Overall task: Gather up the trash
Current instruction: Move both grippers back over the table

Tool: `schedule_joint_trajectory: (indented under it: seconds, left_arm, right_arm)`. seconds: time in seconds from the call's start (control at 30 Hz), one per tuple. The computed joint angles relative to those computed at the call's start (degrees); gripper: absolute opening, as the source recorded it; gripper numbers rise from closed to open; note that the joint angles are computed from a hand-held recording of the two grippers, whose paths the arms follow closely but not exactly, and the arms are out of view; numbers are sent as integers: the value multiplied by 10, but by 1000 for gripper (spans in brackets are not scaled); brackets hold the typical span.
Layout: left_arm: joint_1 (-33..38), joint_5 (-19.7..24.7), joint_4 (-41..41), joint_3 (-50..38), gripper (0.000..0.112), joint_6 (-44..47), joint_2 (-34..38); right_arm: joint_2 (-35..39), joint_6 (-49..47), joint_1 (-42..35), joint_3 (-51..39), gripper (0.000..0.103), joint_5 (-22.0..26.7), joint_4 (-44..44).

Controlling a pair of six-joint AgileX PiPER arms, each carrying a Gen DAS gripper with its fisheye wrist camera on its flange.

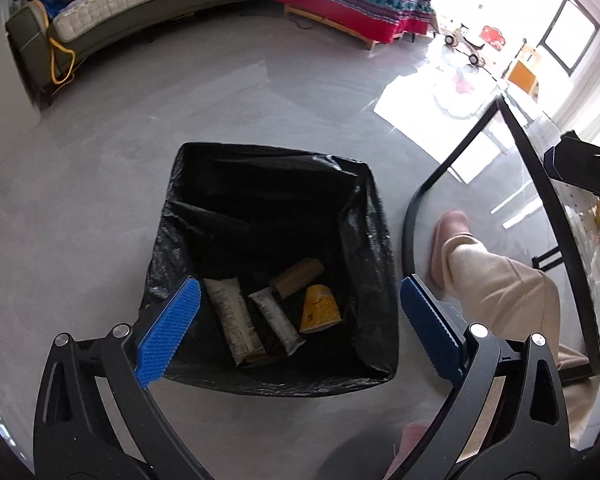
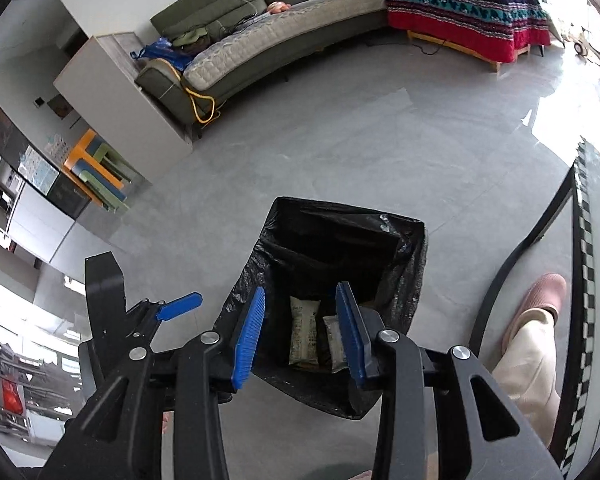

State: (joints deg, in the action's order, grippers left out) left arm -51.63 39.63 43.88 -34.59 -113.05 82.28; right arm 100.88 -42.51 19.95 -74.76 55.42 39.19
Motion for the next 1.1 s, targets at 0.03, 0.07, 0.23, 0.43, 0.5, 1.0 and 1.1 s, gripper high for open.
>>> schedule_joint_trajectory:
  seconds: [0.03,0.07,0.23,0.43,0.5,1.0,1.1]
  left_arm:
    - [-1,-1,1,-5,97,3,4]
    - [-1,0,1,-14,97,11,11]
    - [2,3,0,-59,97,52,39]
    - [0,10,-7,-131,97,112,73]
    - [0,7,-5,-157,97,131,88]
    - [7,32,-147,-571,97,496,318]
    - [8,58,-187,-668,97,568,370]
  right_arm:
    - [-3,-6,-9,2,39,4,5]
    - [-8,-12,-20,7,39,6,10]
    - [-30,-35,-59,23,43,13,29]
    - [-58,-82,-123,47,43,27,55]
    - [-70,-99,-150,56,43,26,61]
    - [-64,-152,-401,23,46,26,74]
    - [-40,-151,-446,-6,46,42,80]
